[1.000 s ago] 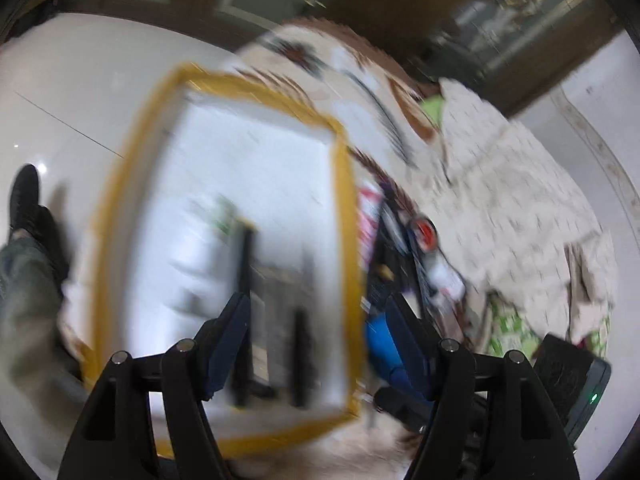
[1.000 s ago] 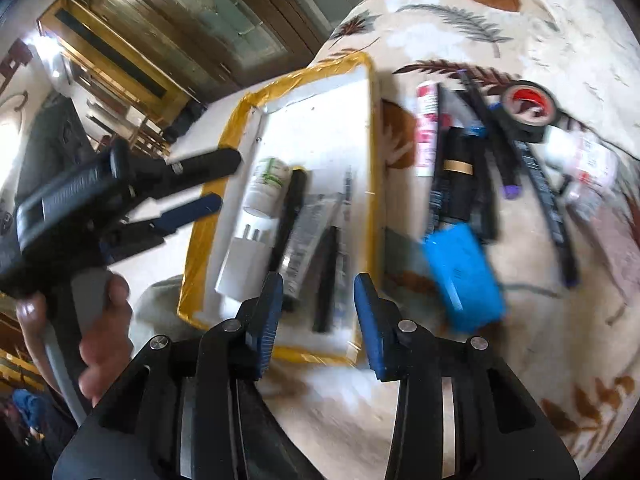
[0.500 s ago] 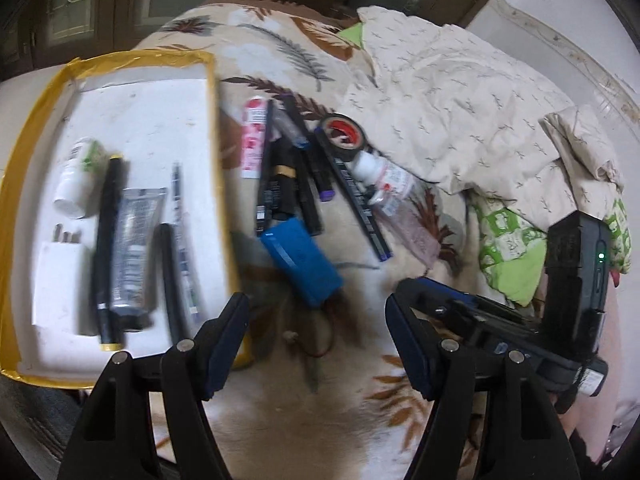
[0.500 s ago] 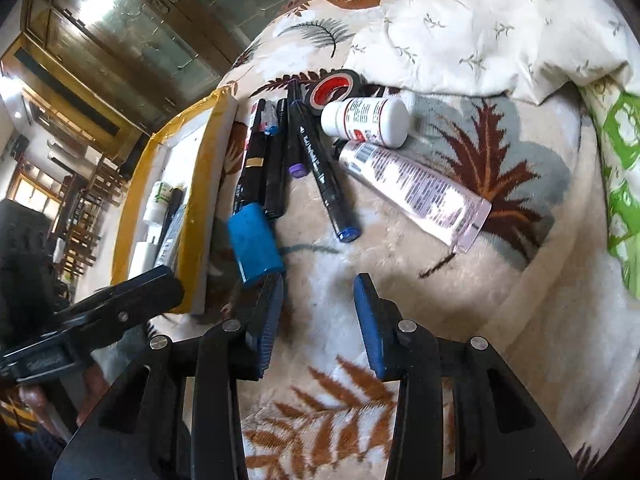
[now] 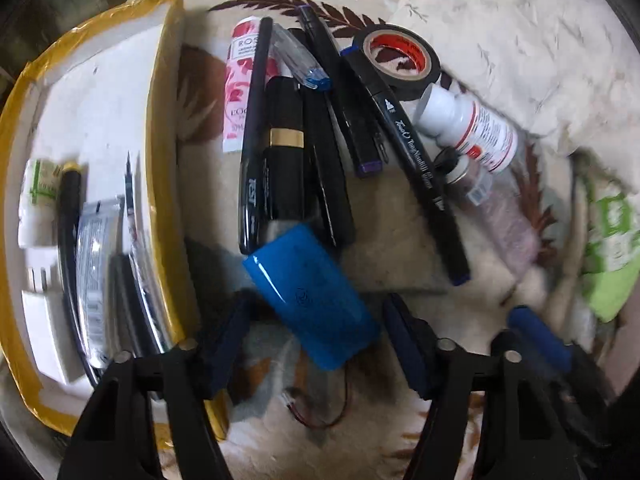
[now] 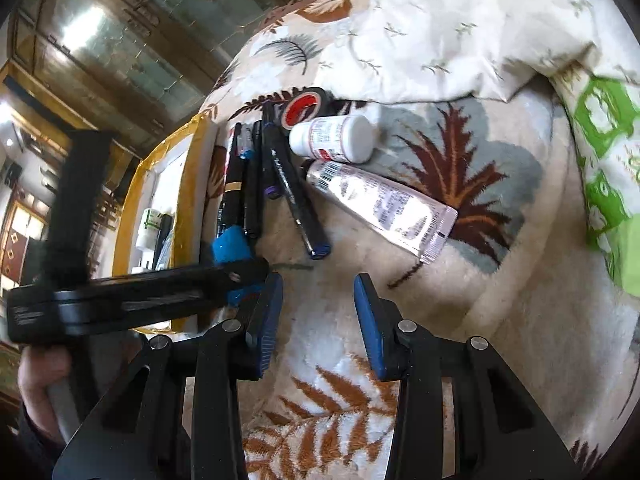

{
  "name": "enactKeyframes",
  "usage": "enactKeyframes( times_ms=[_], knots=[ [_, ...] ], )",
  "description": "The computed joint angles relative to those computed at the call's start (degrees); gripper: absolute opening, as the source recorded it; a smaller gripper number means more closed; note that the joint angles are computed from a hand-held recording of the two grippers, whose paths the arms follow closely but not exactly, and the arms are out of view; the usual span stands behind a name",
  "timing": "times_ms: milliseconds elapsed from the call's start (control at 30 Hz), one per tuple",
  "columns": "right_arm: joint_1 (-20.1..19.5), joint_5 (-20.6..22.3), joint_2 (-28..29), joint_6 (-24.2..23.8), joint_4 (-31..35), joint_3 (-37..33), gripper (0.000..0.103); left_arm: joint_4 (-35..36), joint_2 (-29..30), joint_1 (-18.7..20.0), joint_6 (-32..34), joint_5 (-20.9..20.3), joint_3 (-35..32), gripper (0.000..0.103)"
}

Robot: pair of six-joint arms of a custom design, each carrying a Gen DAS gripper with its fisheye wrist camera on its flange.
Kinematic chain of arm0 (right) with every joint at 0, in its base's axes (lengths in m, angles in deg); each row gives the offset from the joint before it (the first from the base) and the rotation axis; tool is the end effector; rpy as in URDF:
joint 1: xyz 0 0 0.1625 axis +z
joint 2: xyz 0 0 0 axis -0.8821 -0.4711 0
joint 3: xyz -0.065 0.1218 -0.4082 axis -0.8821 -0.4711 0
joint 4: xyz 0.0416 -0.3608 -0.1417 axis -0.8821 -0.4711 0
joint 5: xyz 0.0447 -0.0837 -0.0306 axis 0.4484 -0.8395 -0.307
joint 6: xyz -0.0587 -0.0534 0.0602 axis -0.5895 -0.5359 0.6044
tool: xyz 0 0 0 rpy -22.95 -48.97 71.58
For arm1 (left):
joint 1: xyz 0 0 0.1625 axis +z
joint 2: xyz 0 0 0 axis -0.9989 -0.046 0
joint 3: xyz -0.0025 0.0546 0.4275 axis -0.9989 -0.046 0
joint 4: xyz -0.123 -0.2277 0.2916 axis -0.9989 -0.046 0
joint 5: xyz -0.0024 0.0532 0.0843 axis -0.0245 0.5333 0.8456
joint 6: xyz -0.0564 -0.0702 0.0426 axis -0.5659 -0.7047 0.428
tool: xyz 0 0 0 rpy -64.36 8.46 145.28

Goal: Organize objects
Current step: 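Grasp a blue-capped black marker with the right tool while the left tool grasps the blue battery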

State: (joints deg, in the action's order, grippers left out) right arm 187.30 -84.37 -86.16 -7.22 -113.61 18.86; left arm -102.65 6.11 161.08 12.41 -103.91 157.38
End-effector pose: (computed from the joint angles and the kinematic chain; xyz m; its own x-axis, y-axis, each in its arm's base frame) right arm 0.3751 -0.3934 -0.1397 -0.9543 0.1562 0.2547 -0.0148 0.8268 -0.5623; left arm 0.0510 -0.5261 0.2829 -0.7266 0.2683 -0.6325 0.2941 0.9534 0.0665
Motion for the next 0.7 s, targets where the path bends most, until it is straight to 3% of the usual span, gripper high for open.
enactKeyframes(
  times_ms=[33,100,233,333,433,600,700],
  knots=[
    [-0.18,0.09,0.00,0.41,-0.13,0.20,0.037,-1.51,-0.74,-0.44,1.24,0.31,1.19,0.055],
    [-0.37,-0.03,-0.11,1.17,-0.12,0.42,0.037,-3.20,-1.73,-0.50,3.26,0.08,2.35,0.051],
    [-1.02,0.74,0.05,1.18,-2.03,0.76,0.037,-8.51,-5.35,1.44,10.63,-4.38,4.82,0.040],
    [-1.29,1.18,0.15,0.44,-2.18,0.37,0.037,-7.38,-8.96,4.15,14.62,-11.77,5.19,0.039],
    [-1.58,2.20,0.15,-0.71,-0.88,-0.62,0.037,-6.23,-12.05,6.09,17.75,-16.53,5.71,0.039],
    [-1.07,0.91,0.70,-4.32,5.86,-5.77,0.037,-4.32,-11.98,7.75,16.68,-19.77,3.89,0.039],
    [-0.82,-0.99,1.34,-6.61,9.50,-9.53,0.037,-5.30,-12.14,7.00,17.69,-18.29,4.62,0.039]
  ],
)
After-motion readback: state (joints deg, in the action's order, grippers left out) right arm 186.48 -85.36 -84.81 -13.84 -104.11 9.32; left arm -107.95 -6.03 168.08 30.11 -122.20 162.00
